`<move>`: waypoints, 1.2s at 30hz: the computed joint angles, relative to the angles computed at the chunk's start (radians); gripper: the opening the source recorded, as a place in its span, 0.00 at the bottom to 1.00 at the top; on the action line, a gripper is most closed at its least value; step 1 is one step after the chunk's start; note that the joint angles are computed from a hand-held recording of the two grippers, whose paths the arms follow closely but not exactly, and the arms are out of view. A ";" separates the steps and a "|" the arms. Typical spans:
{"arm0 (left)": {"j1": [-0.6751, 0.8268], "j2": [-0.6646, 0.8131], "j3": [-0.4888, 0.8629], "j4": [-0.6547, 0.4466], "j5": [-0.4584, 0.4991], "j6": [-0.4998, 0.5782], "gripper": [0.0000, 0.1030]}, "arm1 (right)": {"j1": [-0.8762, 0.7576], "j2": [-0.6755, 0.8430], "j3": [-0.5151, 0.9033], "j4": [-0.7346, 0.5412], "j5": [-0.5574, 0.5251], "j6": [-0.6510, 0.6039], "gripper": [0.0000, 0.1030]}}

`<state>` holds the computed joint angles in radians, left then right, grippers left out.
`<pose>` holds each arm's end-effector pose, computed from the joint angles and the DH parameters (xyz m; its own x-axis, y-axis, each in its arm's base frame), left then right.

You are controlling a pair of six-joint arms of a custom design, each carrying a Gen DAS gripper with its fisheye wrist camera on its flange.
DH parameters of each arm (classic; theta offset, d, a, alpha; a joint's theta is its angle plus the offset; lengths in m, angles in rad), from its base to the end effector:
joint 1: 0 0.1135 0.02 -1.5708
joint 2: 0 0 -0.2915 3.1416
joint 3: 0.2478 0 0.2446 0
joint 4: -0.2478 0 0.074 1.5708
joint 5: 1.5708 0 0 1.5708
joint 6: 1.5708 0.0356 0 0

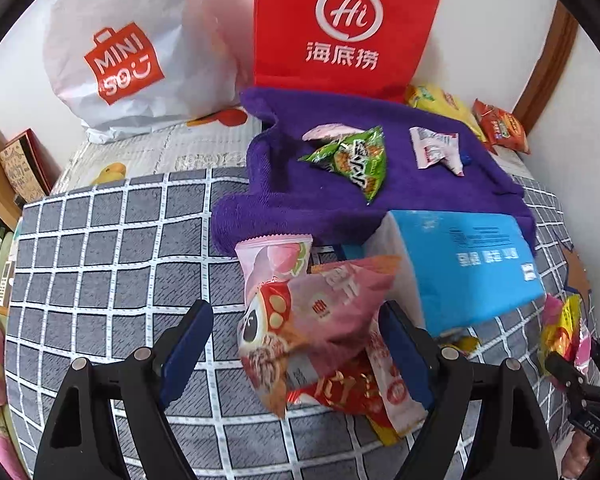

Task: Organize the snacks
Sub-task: 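Lift both packets and carry them toward the purple towel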

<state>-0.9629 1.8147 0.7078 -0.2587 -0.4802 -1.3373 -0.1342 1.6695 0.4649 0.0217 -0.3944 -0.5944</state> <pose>0.1687 -0.2136 0.1078 -0.7853 -0.3820 -0.4871 -0.3880 0.9169 -0.0936 0.2298 -0.0172 0.1047 -0.7486 -0.4206 -0.5126 -0.5307 0.8435 0.0829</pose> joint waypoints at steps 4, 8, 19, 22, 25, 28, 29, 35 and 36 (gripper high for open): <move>0.007 0.019 -0.005 0.039 0.000 0.021 0.80 | 0.019 0.032 -0.006 0.029 0.017 -0.001 0.66; 0.009 0.038 -0.006 0.058 0.003 0.031 0.70 | 0.034 0.051 -0.010 0.048 0.029 0.008 0.66; -0.050 -0.054 -0.075 0.071 -0.034 -0.044 0.59 | 0.029 -0.013 -0.029 0.009 0.017 0.009 0.66; -0.086 -0.084 -0.068 0.021 -0.054 -0.078 0.59 | 0.029 -0.042 -0.042 0.001 0.020 0.011 0.66; -0.129 -0.107 -0.047 -0.055 -0.080 -0.122 0.59 | 0.016 -0.078 -0.052 -0.021 0.006 0.007 0.66; -0.172 -0.130 -0.031 -0.120 -0.099 -0.171 0.59 | 0.002 -0.110 -0.056 -0.041 0.000 0.002 0.66; -0.185 -0.134 -0.026 -0.137 -0.103 -0.187 0.59 | -0.001 -0.118 -0.056 -0.045 -0.002 0.003 0.66; -0.265 -0.135 0.016 -0.218 -0.121 -0.264 0.59 | -0.044 -0.173 -0.039 -0.108 -0.033 0.003 0.66; -0.276 -0.132 0.025 -0.228 -0.124 -0.271 0.59 | -0.050 -0.179 -0.038 -0.116 -0.038 0.003 0.66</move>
<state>-1.2386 1.6831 0.7331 -0.4869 -0.6040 -1.6087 -0.1843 1.4900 0.4268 -0.0940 -0.4320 -0.5917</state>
